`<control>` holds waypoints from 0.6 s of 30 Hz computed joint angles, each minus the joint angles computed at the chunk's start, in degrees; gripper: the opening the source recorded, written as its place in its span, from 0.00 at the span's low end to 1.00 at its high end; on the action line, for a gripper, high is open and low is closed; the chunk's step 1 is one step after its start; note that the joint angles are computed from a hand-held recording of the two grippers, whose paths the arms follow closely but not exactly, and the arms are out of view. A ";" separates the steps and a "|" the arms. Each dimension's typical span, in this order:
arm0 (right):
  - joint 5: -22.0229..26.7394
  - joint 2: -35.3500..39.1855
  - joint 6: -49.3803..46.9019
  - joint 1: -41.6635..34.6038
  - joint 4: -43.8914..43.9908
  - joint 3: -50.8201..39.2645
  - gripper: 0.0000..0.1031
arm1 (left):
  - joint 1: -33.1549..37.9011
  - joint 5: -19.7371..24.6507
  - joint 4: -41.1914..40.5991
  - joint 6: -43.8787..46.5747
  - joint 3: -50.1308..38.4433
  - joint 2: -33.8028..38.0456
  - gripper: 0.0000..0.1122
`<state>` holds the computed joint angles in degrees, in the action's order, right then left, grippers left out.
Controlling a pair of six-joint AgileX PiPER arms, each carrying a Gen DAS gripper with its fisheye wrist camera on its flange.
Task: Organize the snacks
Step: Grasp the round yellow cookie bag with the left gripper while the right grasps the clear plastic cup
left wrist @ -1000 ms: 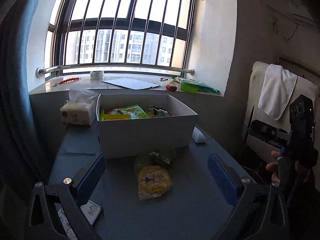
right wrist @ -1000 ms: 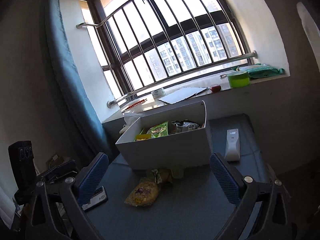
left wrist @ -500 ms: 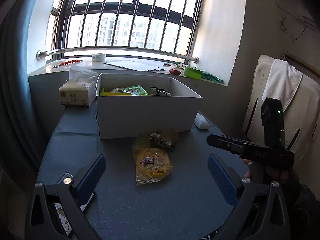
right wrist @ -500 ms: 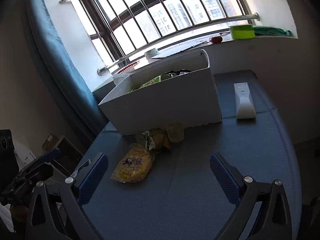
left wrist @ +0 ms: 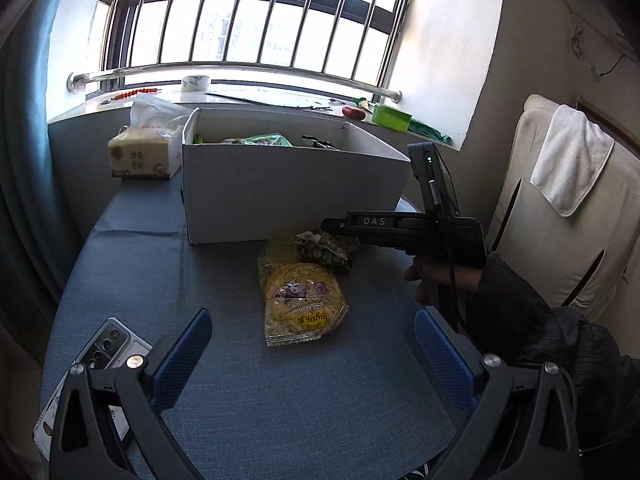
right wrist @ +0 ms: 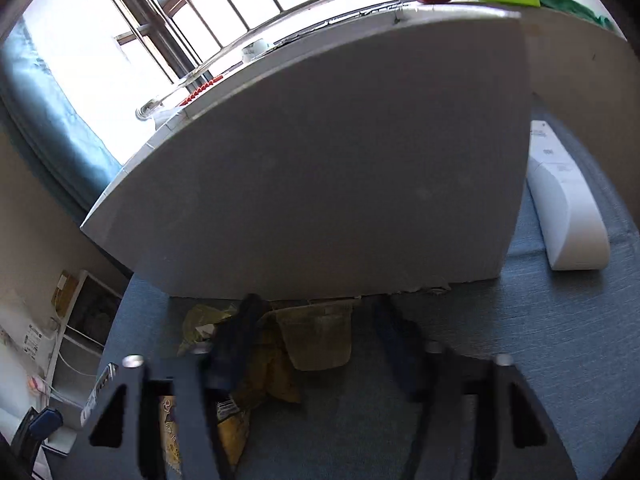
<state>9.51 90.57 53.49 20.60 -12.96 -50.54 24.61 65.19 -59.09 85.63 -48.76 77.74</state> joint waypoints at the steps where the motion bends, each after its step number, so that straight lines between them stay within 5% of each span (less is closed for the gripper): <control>1: -0.11 -0.49 2.09 0.21 -1.95 0.48 0.50 | -0.13 -0.23 0.03 0.02 0.11 0.07 0.92; 10: -0.86 -12.94 12.01 1.36 -12.03 7.51 0.50 | -6.09 -5.57 1.85 -2.19 -0.39 2.09 0.92; 18: 13.59 -32.53 43.82 14.81 -39.67 15.66 0.50 | -23.08 -21.21 10.63 -14.86 -4.71 10.79 0.92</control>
